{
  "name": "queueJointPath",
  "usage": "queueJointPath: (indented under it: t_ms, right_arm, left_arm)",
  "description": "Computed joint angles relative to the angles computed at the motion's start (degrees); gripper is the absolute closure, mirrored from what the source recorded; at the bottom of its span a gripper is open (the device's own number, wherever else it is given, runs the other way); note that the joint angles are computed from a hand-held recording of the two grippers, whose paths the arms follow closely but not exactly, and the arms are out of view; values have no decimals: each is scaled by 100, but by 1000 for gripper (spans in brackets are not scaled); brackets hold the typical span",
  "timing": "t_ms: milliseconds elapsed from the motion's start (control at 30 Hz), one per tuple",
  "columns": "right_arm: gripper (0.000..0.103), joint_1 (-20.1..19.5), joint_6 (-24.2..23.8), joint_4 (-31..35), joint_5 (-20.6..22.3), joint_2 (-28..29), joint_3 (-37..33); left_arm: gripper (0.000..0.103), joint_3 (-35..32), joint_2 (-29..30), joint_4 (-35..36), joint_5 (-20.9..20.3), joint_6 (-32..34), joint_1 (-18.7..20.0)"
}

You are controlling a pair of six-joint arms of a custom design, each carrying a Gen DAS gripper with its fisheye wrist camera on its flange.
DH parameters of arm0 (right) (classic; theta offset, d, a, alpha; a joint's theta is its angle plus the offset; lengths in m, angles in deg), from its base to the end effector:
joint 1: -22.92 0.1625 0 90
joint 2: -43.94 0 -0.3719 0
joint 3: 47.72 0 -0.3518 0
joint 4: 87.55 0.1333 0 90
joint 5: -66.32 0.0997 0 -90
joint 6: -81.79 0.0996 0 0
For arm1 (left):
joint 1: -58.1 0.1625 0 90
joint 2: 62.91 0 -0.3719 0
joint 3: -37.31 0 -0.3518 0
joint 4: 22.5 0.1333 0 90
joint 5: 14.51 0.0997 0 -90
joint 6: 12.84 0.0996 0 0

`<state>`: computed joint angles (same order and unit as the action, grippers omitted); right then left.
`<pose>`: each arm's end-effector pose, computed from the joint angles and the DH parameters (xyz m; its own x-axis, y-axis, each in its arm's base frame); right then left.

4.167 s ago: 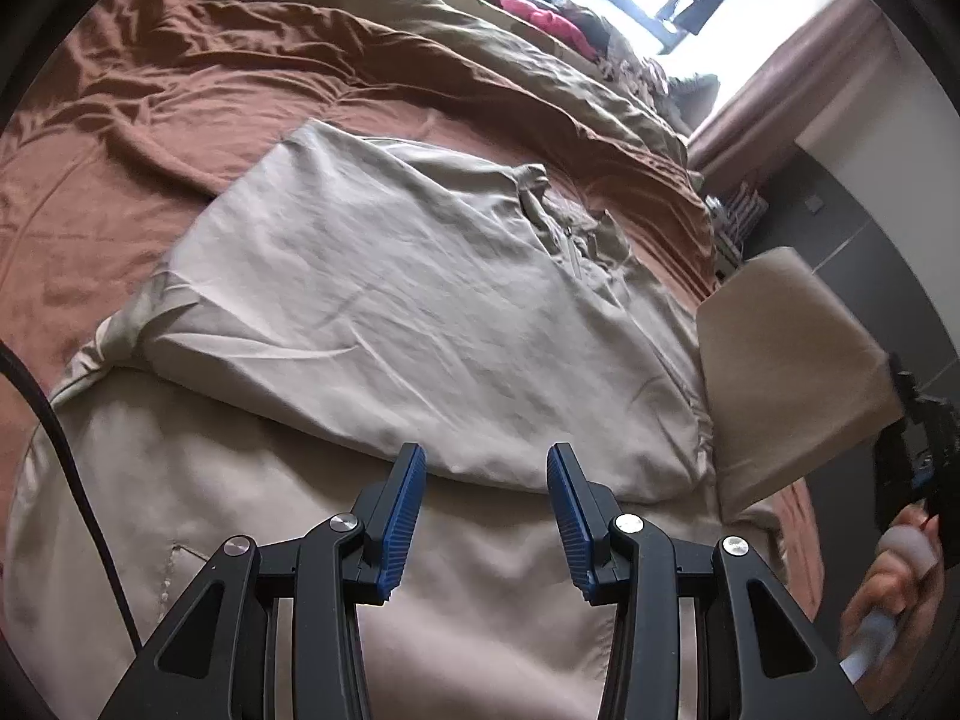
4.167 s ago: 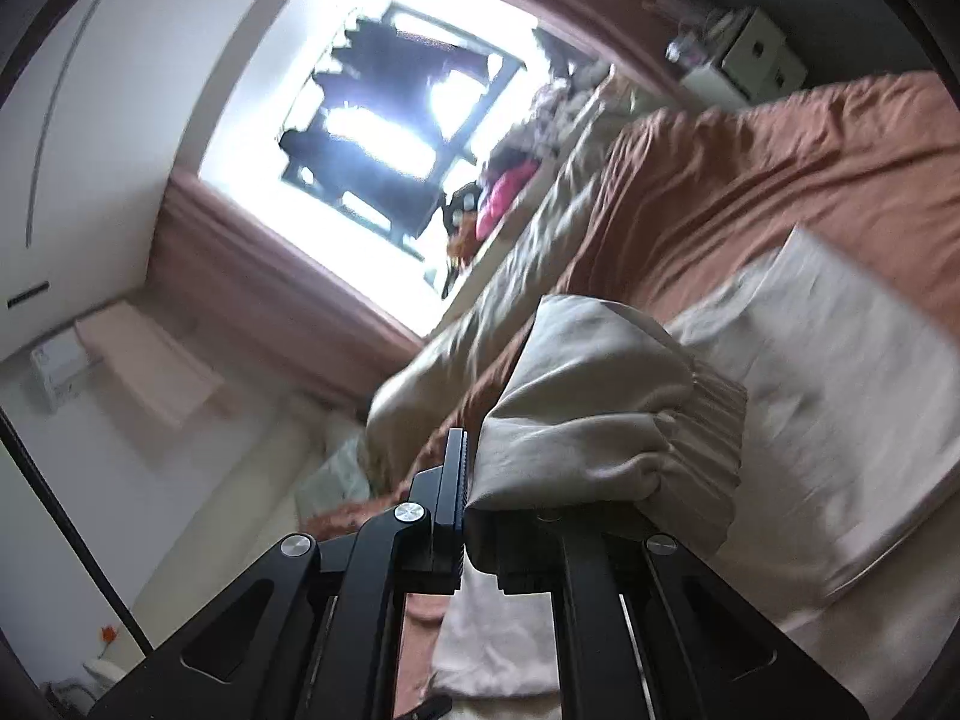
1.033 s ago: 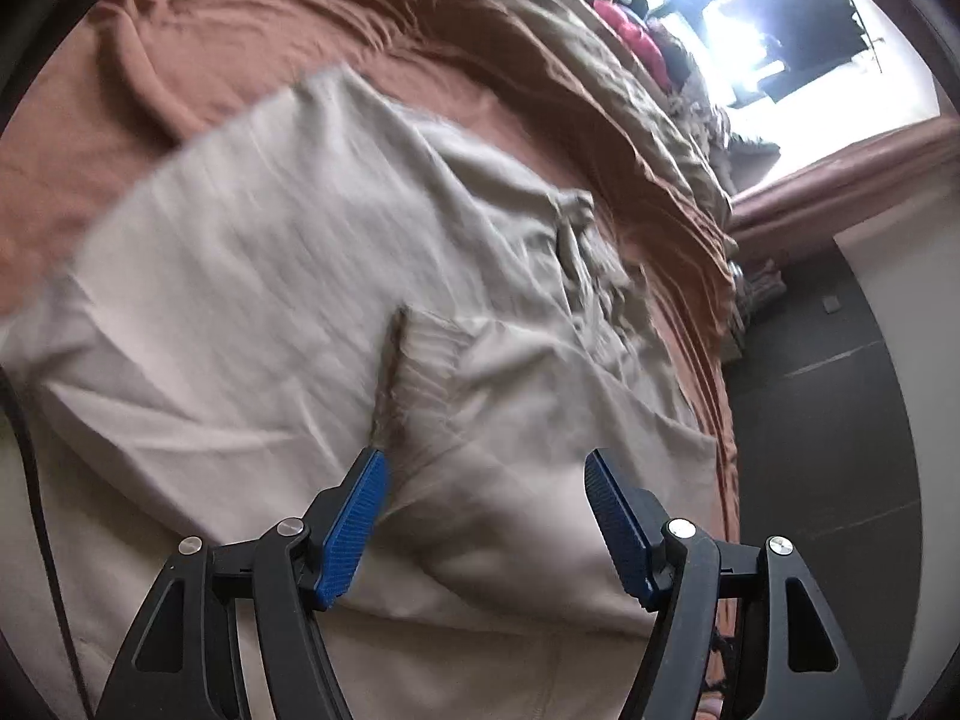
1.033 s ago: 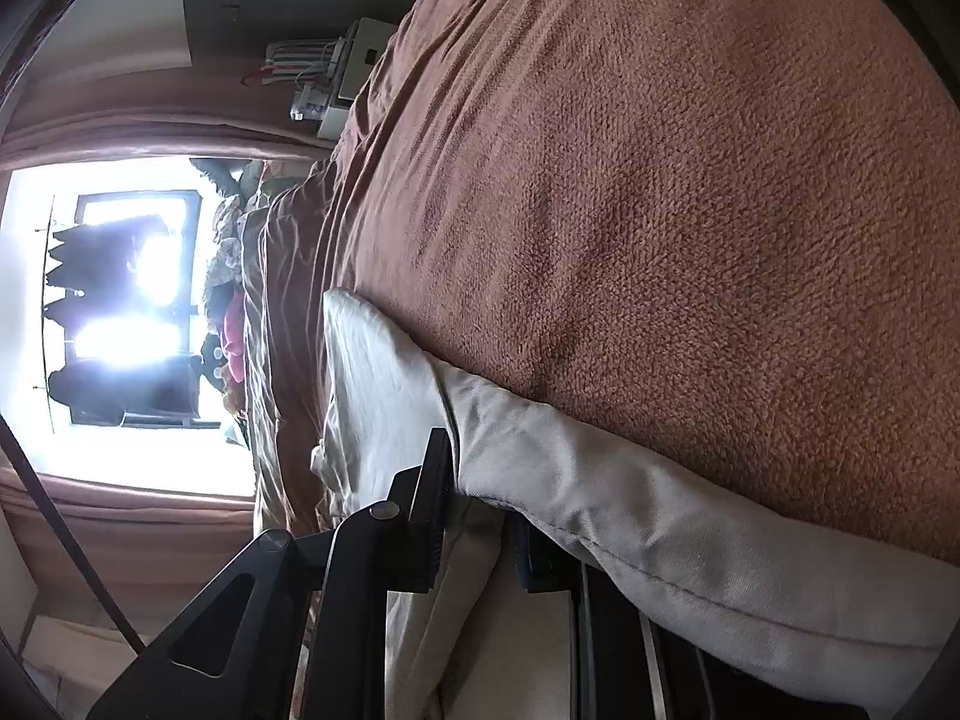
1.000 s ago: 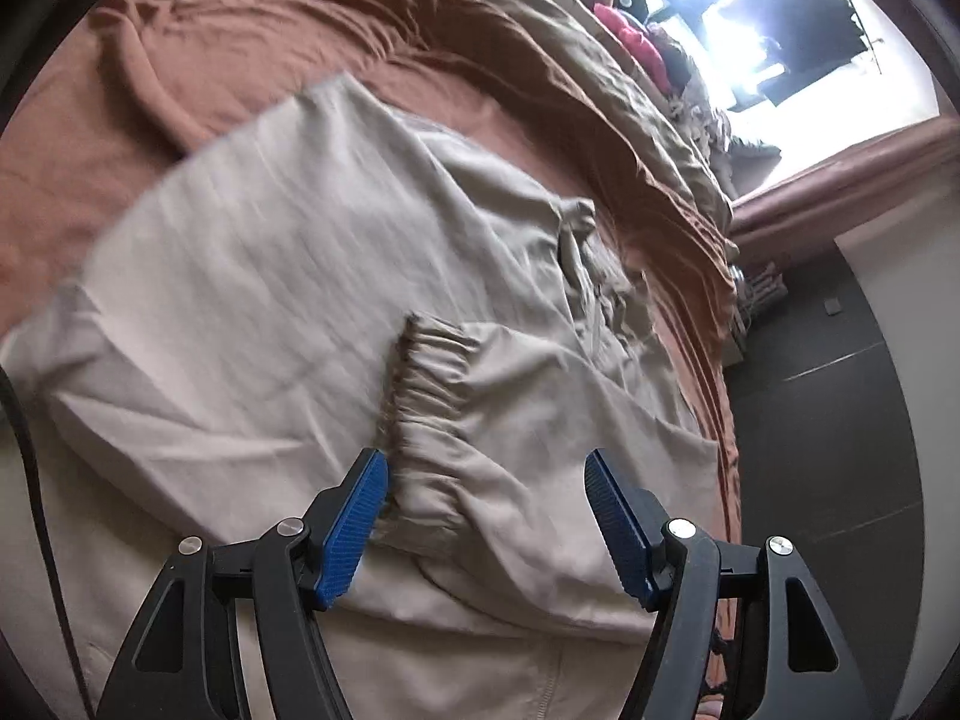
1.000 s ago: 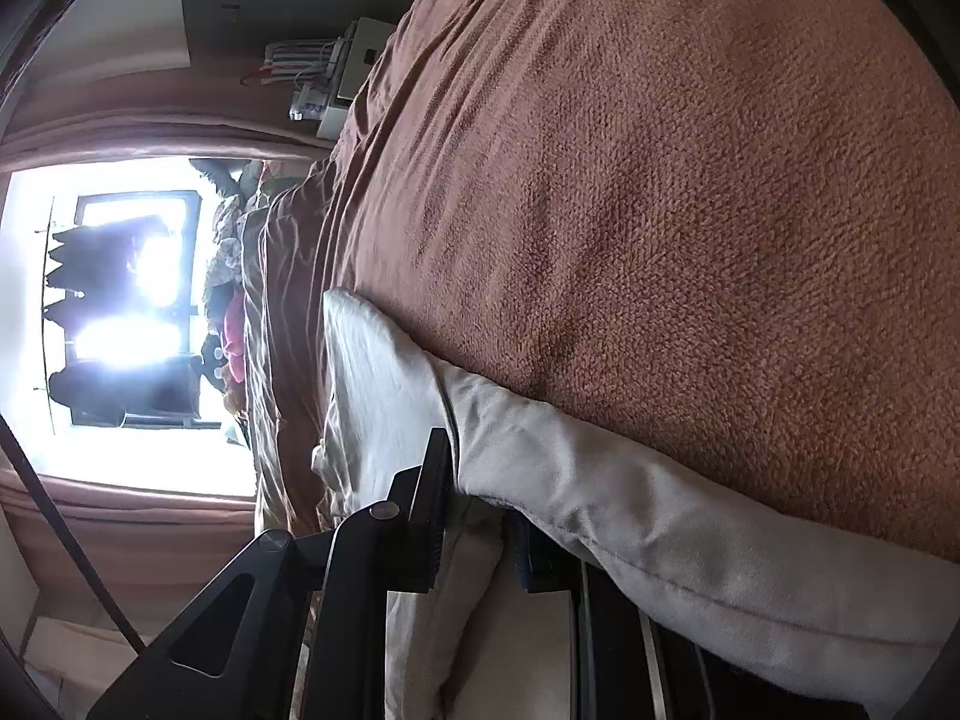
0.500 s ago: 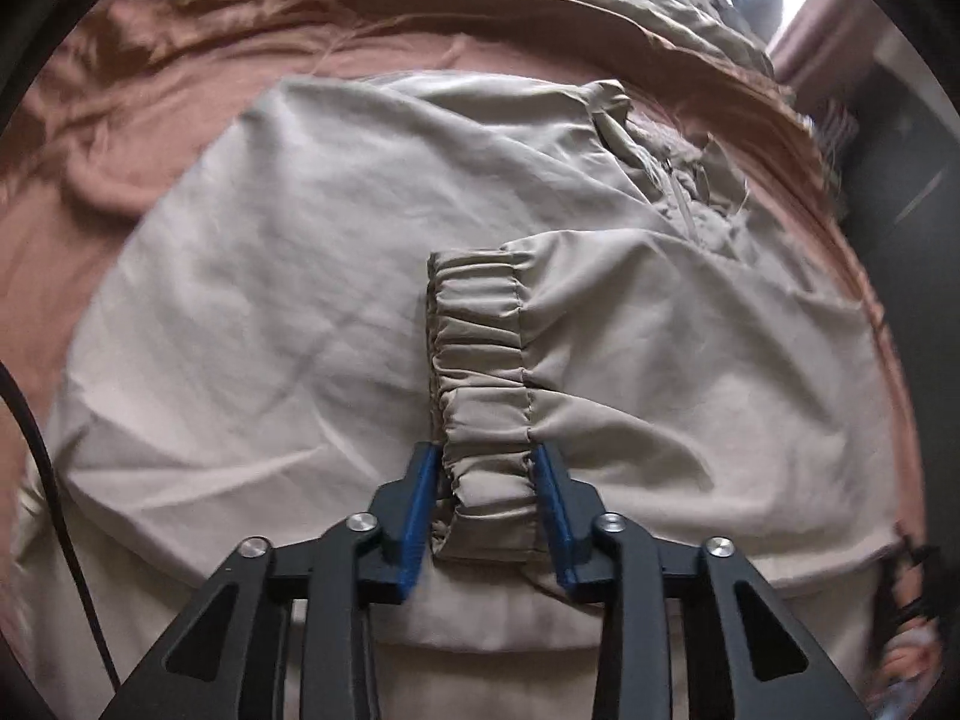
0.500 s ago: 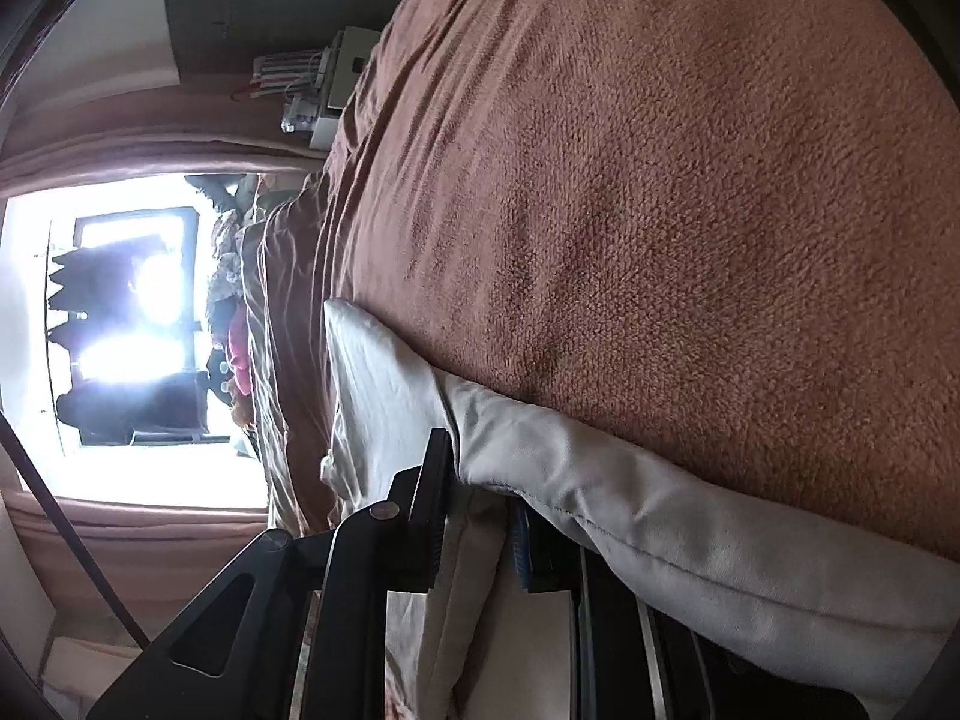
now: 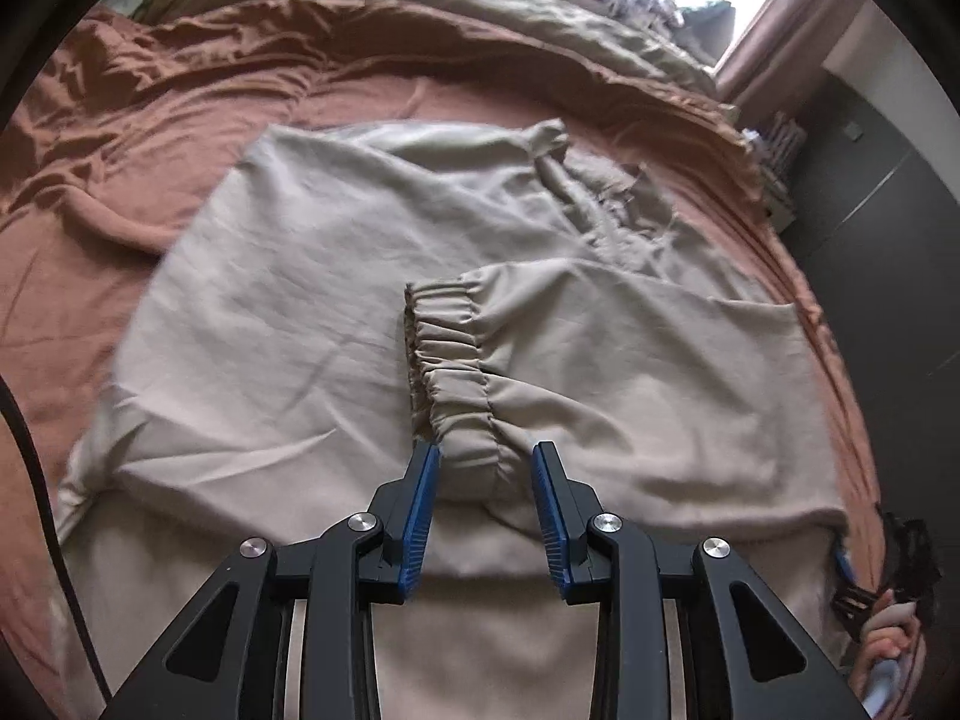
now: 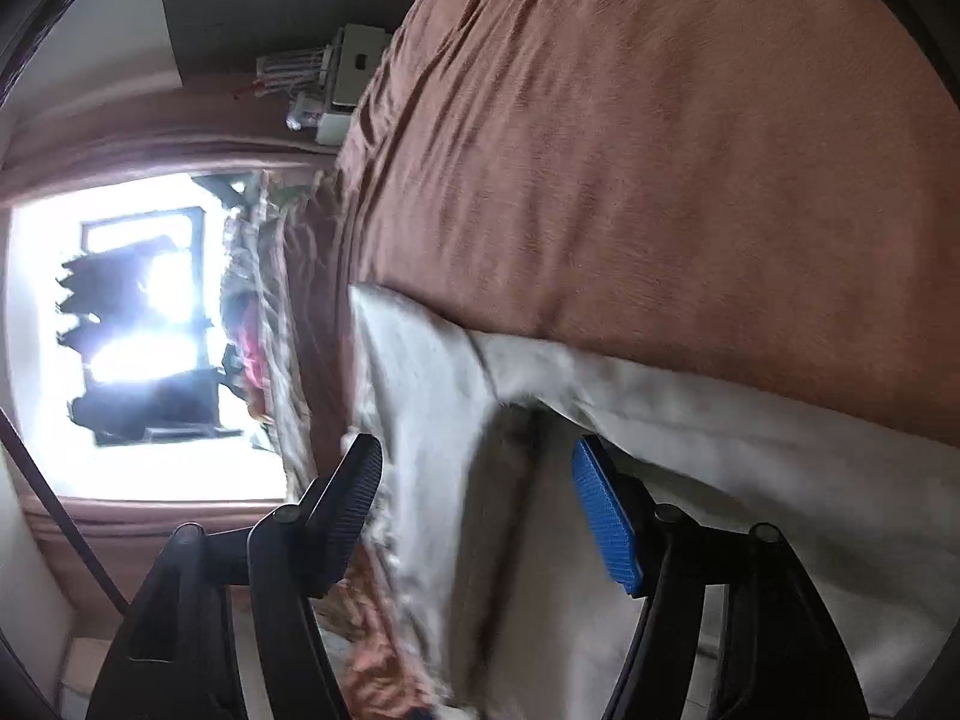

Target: Fold large clothes

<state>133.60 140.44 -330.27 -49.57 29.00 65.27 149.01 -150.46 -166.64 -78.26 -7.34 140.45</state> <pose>0.2397 -0.3807 -0.0604 -0.6777 0.4701 -0.5654 0.7200 0.2682 -0.6401 0.1135 -0.4874 0.3626 -0.9030 -0.0170 -0.4292 0.2028 0.8640 -0.4608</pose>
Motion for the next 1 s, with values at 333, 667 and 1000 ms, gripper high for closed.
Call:
queueJointPath:
  t_ms: [333,667,1000]
  right_arm:
    - [39,469,-586,294,-334,-206,161]
    - [39,1526,-1525,318,-997,-660,824]
    - [39,2766,-1424,810,-1989,-1105,1755]
  left_arm:
    - [67,409,-1592,921,-205,-75,-100]
    - [44,674,-3737,2093,-43,-33,-335]
    - [31,664,-5847,4194,401,-772,-1359]
